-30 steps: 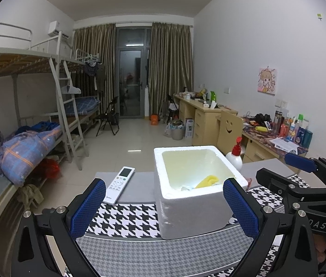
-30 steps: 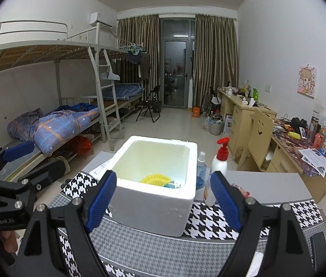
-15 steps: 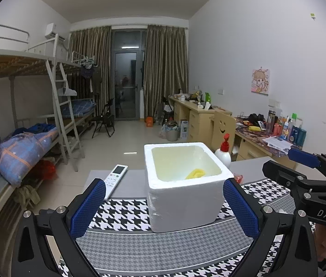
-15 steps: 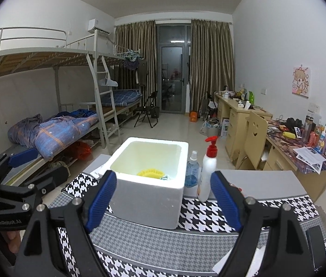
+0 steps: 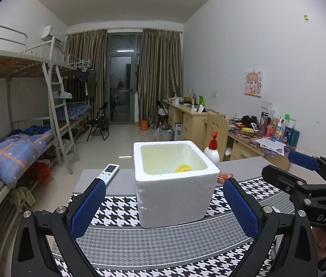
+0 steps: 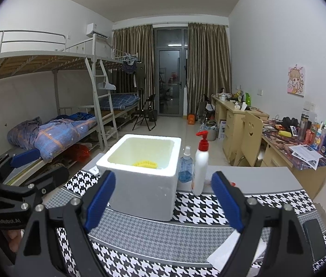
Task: Organize soft objects
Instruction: 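Withdraw both tools from the foam box back over the table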
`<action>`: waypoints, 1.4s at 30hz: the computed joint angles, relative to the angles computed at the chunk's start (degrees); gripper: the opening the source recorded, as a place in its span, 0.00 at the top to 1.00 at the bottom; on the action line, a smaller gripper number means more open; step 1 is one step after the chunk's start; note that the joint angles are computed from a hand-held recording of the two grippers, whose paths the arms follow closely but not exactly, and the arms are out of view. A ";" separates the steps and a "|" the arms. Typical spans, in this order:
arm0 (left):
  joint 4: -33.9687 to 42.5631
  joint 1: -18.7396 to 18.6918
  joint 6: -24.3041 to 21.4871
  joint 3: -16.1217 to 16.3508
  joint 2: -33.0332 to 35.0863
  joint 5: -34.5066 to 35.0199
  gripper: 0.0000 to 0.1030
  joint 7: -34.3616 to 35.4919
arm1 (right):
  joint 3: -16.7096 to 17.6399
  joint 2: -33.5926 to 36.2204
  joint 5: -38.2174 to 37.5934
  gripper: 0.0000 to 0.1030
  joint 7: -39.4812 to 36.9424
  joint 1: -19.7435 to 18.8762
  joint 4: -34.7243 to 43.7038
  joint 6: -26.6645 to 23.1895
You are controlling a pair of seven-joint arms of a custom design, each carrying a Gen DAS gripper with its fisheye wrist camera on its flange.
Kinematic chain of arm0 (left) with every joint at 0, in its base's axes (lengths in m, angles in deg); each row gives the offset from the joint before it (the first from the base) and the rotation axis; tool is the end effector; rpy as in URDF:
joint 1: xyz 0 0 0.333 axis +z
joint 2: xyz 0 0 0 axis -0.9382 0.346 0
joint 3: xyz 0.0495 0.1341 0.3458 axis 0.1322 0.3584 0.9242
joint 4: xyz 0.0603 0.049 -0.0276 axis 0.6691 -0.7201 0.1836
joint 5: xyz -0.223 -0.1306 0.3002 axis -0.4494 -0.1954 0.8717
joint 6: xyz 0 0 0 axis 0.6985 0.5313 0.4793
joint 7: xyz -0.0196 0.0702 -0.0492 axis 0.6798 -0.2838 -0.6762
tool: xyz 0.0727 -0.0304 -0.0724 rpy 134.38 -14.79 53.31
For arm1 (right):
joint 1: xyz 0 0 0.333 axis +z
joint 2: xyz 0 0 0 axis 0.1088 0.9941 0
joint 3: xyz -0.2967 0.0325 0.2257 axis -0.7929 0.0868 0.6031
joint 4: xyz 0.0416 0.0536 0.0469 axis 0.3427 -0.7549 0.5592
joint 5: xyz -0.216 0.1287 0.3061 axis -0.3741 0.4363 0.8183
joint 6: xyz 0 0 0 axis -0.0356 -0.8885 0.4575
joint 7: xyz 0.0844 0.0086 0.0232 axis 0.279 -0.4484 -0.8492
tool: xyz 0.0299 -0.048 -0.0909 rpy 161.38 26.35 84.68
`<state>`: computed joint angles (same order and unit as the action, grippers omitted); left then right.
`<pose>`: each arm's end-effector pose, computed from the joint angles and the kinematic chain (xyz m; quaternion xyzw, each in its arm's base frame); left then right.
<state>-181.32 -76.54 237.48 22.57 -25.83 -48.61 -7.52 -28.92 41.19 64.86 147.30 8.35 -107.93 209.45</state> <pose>0.4957 -0.1818 0.5633 -0.4468 0.6794 -0.5009 0.2966 0.4628 0.0729 0.5595 -0.5843 0.5788 -0.4057 0.3988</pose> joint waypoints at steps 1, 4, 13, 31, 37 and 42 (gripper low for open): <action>-0.36 0.10 0.10 -0.46 -0.14 -1.49 0.01 1.26 | -0.40 -0.11 -0.50 0.08 0.52 0.37 -0.41 0.49; -0.83 -0.19 0.00 -0.66 -0.30 -2.49 0.01 2.33 | -0.84 -0.47 -0.95 0.07 0.81 0.77 -1.30 1.52; -2.13 -1.02 0.47 -1.48 -0.93 -5.14 0.01 5.24 | -2.56 -1.92 -3.93 0.07 4.54 1.29 -3.79 2.06; -4.31 -3.56 2.59 -2.24 -1.35 -5.31 0.01 5.00 | -1.18 -6.01 -7.41 0.07 8.93 -3.35 -9.20 2.71; -4.53 -4.42 3.51 -2.49 -0.98 -4.16 0.01 4.20 | 0.28 -7.53 -5.65 0.07 8.44 -5.73 -10.40 2.85; -3.99 -4.81 3.58 -2.70 -0.48 -2.16 0.01 2.15 | 0.16 -8.53 -5.86 0.07 9.44 -6.95 -11.46 2.44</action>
